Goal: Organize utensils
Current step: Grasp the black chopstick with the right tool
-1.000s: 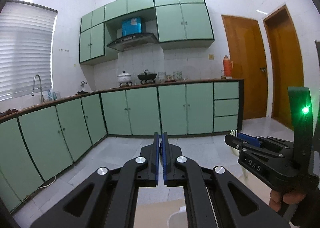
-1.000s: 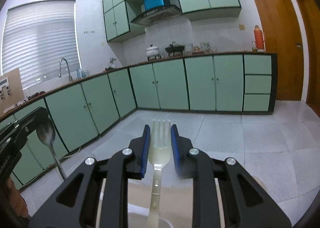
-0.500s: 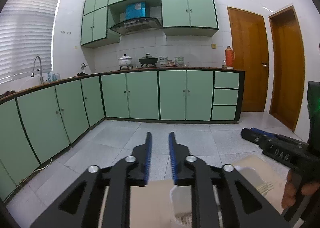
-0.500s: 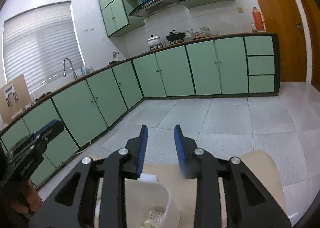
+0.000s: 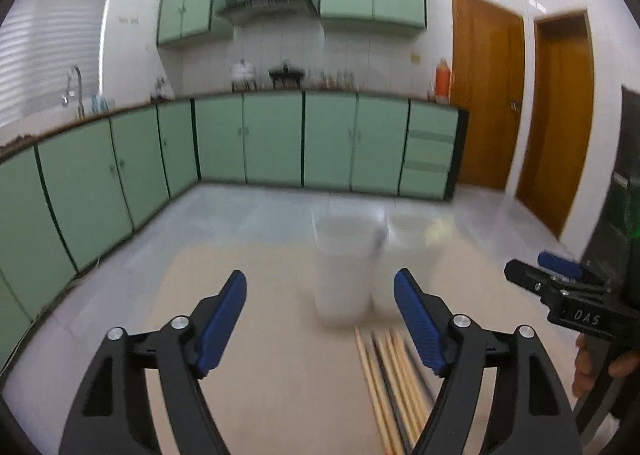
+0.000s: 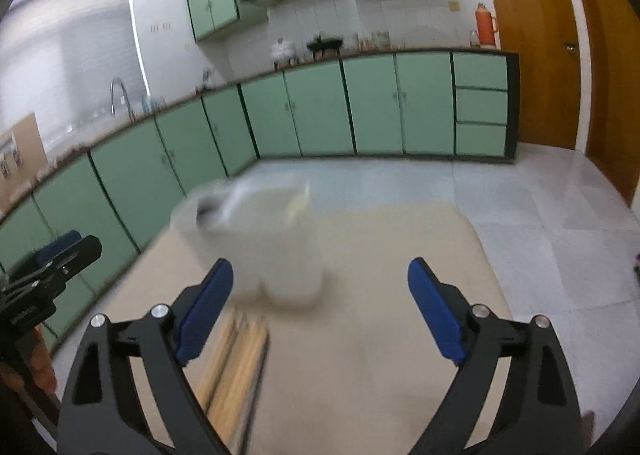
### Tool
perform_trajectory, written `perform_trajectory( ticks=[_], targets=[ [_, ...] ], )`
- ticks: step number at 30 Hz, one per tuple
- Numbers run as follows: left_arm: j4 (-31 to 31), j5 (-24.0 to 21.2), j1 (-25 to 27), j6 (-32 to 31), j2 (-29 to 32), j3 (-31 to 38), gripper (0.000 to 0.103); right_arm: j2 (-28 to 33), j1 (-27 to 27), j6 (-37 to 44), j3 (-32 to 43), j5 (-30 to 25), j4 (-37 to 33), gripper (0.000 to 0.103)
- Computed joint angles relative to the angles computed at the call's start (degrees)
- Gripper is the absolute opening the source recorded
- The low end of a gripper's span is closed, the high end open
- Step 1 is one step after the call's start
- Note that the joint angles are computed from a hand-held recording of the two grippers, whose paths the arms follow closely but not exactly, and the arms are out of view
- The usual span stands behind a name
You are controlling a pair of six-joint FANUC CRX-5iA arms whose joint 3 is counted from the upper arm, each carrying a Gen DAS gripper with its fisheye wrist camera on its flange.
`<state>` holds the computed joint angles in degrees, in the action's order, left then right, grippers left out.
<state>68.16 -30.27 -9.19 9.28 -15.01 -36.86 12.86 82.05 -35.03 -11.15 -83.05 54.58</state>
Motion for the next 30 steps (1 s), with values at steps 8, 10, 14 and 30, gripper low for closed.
perform_trajectory(
  ticks=[8, 10, 14, 30],
  targets=[
    [-14.6, -9.1, 8.1, 11.6, -5.8, -5.1, 0.075, 5.2, 6.1, -4.6, 5.4, -1.3, -7.8, 0.078],
    [-13.1, -6.9, 8.0, 10.4, -7.9, -8.1, 0.074, 5.8, 7.0, -6.7, 5.4, -1.4, -7.0, 0.075],
    [-5.9, -4.1, 8.1, 4.7, -12.1, -14.2, 0.074, 8.6, 8.6, -6.0, 7.1, -2.3, -6.1, 0.064],
    [-8.9, -7.7, 12.8, 3.0, -15.5, -17.4, 0.074, 13.7, 7.1, 2.5, 12.9, 6.0, -10.9, 0.013]
  ],
)
